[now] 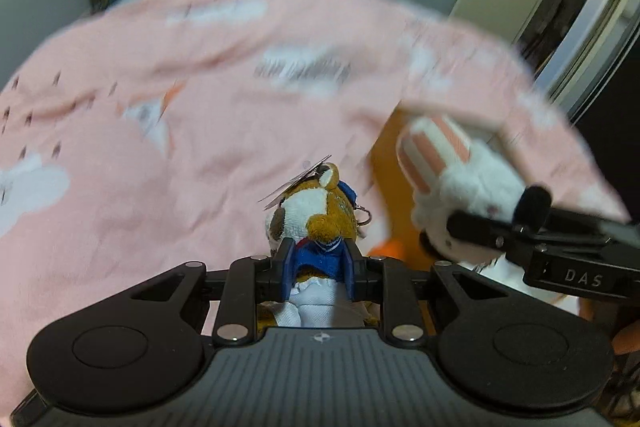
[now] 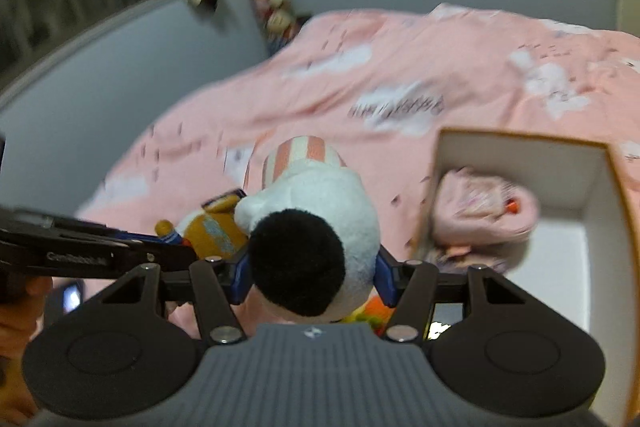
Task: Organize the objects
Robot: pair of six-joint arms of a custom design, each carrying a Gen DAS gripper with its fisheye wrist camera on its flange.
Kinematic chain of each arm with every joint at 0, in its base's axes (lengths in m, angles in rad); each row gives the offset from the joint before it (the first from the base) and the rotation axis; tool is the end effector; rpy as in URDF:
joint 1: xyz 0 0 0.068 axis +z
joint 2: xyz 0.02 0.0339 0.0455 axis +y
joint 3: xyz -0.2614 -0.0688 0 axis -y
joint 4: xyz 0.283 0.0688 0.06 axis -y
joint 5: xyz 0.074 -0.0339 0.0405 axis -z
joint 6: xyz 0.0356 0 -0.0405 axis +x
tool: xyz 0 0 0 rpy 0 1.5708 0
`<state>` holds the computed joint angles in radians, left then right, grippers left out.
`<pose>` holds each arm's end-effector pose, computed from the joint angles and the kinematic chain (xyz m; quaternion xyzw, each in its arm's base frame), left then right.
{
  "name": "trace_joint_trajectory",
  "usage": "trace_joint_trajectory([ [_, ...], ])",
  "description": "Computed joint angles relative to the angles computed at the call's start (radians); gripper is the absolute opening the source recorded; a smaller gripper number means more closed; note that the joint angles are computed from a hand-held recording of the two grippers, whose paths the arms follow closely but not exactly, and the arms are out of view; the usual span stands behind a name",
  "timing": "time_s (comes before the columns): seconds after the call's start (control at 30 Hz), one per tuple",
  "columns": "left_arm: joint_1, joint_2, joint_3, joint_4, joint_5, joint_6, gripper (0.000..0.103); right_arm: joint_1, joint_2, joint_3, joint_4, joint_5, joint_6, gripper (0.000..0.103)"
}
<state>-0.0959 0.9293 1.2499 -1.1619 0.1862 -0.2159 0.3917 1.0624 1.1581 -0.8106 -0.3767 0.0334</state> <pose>0.1844 -0.0244 0.3878 -0.0227 0.9305 -0.1409 0.3374 0.2257 0.1074 0.3584 -0.2357 0.8656 0.2525 0.3626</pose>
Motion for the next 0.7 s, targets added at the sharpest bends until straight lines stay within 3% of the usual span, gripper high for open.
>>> trace_joint_trajectory([
  [0.17,-0.188,0.068,0.098,0.112,-0.037,-0.165,0.027,-0.248,-0.003,0.102,-0.108,-0.097,-0.034,0.06],
  [0.4,-0.427,0.274,0.129,0.276,-0.085,-0.325,0.027,-0.491,0.047,0.116,-0.227,-0.104,-0.119,0.06],
  [0.5,-0.454,0.358,0.102,0.334,-0.033,-0.411,0.027,-0.528,0.096,0.106,-0.231,-0.092,-0.107,0.06],
  [0.7,-0.479,0.479,0.064,0.427,-0.041,-0.492,0.027,-0.503,0.169,0.086,-0.213,-0.019,-0.128,0.06],
])
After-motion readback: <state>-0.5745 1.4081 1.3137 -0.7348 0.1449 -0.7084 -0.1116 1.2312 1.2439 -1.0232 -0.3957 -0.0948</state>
